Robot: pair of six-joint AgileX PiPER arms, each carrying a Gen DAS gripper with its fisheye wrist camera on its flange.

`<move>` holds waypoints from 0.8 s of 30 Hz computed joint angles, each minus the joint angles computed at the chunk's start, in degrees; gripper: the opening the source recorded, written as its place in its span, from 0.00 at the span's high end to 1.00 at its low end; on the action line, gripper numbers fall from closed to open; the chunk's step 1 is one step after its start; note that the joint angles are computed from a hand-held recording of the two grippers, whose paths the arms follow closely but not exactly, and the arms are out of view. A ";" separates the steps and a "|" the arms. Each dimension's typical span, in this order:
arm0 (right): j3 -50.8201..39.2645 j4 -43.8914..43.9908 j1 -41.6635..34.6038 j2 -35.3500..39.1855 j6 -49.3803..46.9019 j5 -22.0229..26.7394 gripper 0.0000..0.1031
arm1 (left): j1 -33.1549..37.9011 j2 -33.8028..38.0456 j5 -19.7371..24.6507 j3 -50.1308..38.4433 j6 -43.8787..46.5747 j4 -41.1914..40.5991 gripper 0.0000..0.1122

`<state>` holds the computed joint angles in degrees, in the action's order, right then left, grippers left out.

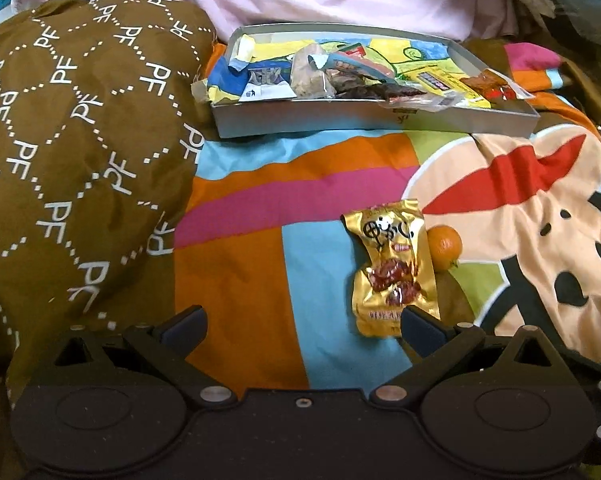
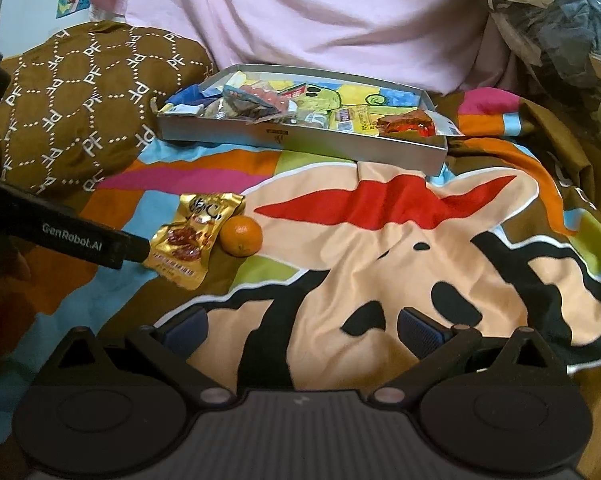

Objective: Organize snacks
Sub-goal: 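Move left gripper to gold jerky pouch while right gripper moves to orange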

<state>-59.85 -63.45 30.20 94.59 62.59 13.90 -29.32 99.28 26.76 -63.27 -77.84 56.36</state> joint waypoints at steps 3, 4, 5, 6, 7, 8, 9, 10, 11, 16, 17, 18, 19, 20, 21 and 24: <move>-2.33 2.71 -0.55 1.46 -2.83 0.87 0.00 | 0.74 1.08 -1.82 -0.98 -2.60 3.00 0.09; -3.52 4.90 -0.85 2.15 -4.93 1.43 0.00 | 0.83 1.51 -2.23 -1.42 -3.78 4.73 0.09; -4.60 7.83 -1.25 2.76 -8.04 1.74 0.00 | 0.87 1.96 -2.45 -1.98 -4.35 5.97 0.09; -5.67 10.93 -1.66 3.35 -11.54 2.06 0.00 | 0.93 2.44 -2.68 -2.63 -4.42 6.83 0.09; -6.75 13.21 -2.00 3.97 -14.32 2.47 0.00 | 1.07 2.95 -3.02 -3.26 -4.10 7.24 0.09; -7.85 14.23 -2.24 4.67 -16.12 2.91 0.00 | 1.15 3.33 -3.27 -3.75 -3.67 7.24 0.09; -8.57 14.29 -2.32 5.17 -16.99 3.25 0.00 | 1.32 3.69 -3.59 -4.23 -2.83 6.83 0.09; -9.70 13.77 -2.33 5.95 -17.82 3.87 0.00 | 1.48 3.90 -3.86 -4.44 -2.40 6.57 0.09; -10.58 12.80 -2.31 6.63 -18.07 4.18 0.00 | 1.76 4.07 -4.29 -4.55 -2.01 6.11 0.09; -15.83 18.09 -3.03 10.50 -31.29 3.21 0.00 | 3.97 4.26 -7.50 -4.45 3.75 -1.55 0.09; -16.88 19.86 -3.09 11.28 -34.16 3.03 0.00 | 4.24 4.30 -7.79 -4.48 4.63 -2.78 0.09; -17.91 21.88 -3.12 12.06 -37.10 3.03 0.00 | 4.38 4.33 -7.96 -4.40 4.79 -3.07 0.09; -19.36 25.10 -3.24 13.12 -41.18 3.27 0.00 | 4.43 4.32 -8.04 -4.30 4.64 -2.96 0.09; -20.36 27.40 -3.28 13.87 -43.88 3.47 0.00 | 4.47 4.31 -8.09 -4.21 4.48 -2.81 0.09; -21.43 30.40 -3.42 14.61 -47.24 3.75 0.00 | 4.48 4.26 -8.12 -4.12 4.38 -2.75 0.09; -24.43 37.79 -3.72 16.65 -55.34 4.87 0.00 | 4.54 4.11 -8.31 -3.91 4.18 -2.74 0.09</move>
